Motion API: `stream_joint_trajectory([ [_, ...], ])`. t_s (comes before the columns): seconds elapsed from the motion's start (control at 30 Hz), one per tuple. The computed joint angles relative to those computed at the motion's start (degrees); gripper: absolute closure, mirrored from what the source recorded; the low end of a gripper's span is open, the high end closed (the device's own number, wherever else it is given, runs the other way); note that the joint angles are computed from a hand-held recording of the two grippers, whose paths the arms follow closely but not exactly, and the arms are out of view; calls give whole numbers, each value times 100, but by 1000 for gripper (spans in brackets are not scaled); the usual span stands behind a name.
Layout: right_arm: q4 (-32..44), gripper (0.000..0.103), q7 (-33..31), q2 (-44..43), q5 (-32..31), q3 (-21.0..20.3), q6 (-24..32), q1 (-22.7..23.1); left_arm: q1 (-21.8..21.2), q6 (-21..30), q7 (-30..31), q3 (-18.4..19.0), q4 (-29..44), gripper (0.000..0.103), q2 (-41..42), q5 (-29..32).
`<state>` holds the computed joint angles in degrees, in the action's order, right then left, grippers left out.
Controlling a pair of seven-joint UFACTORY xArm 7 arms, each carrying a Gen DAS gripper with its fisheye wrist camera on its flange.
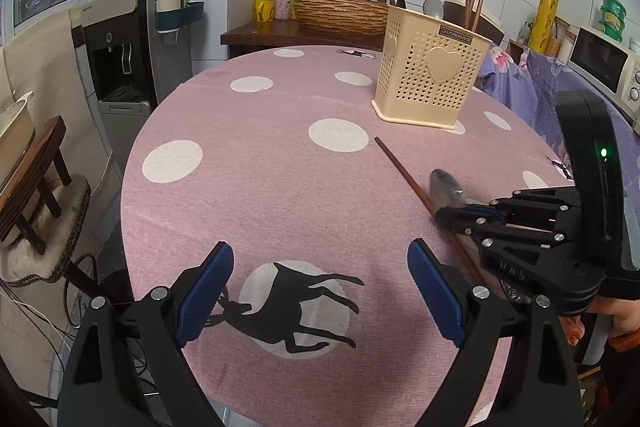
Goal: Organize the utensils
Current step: 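Lift the silver spoon with the right tool while the left tool grasps a brown chopstick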
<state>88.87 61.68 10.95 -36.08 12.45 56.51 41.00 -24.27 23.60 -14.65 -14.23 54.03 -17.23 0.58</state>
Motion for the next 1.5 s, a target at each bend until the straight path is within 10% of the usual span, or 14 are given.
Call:
stream_joint_trajectory([
  [0.63,-173,99,776,-286,-670,261,2132,-100,-162,10,57,-58,79,15,115,-80],
  [0.83,-561,84,955,-556,-268,135,1225,-254,-183,15,74,-75,117,15,136,-51],
  [0.93,-1051,53,1252,-931,-28,169,486,-474,-217,21,100,-51,137,15,176,-113],
  [1.5,-1159,51,473,-971,523,319,73,-901,-260,69,183,-66,252,15,257,-122],
])
